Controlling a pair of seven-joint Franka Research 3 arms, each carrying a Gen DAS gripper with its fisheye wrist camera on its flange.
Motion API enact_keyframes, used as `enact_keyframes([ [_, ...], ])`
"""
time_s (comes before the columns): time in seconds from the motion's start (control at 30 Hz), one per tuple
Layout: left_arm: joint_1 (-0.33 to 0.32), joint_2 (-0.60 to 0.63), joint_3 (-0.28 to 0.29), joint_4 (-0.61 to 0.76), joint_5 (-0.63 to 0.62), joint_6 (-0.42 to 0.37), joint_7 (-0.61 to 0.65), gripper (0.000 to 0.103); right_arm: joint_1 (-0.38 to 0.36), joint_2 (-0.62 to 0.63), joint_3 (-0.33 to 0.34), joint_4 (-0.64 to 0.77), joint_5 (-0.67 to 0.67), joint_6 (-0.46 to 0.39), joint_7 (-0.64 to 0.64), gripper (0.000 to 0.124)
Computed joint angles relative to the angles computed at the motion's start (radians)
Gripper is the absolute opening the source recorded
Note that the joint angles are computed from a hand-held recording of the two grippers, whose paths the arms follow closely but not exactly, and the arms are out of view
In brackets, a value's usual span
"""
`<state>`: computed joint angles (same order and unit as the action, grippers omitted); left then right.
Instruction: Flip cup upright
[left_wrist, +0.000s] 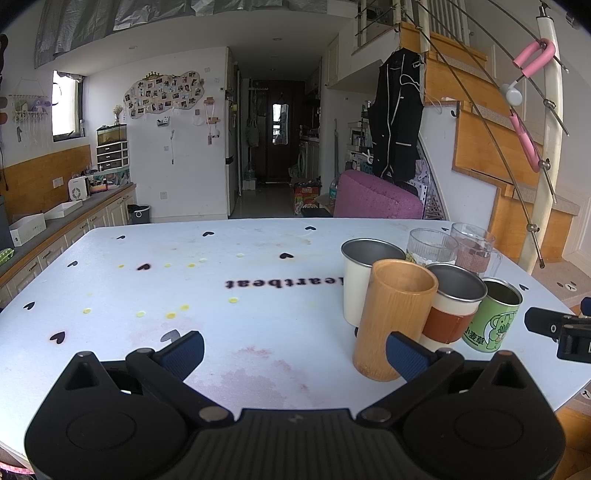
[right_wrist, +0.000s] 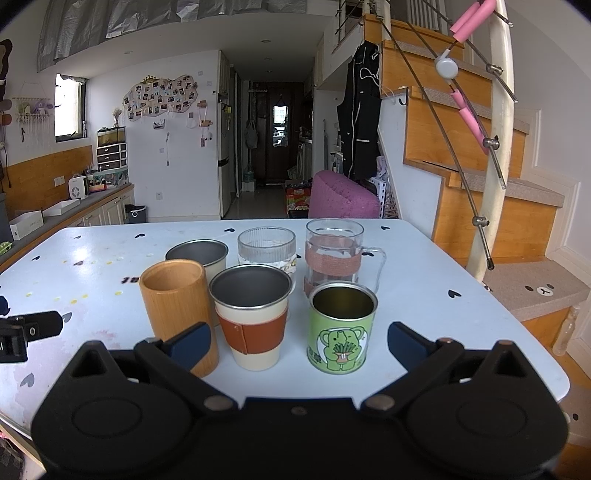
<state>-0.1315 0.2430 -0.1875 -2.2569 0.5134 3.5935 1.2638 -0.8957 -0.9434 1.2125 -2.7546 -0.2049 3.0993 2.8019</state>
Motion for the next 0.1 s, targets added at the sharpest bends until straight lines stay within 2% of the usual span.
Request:
enact_keyframes([
  [0.1, 0.001, -0.002, -0.002, 0.000, 0.001, -0.002, -0.002, 0.103, -0.002, 0.002, 0.000, 0.002, -0.001, -0.001, 0.000, 0.103],
])
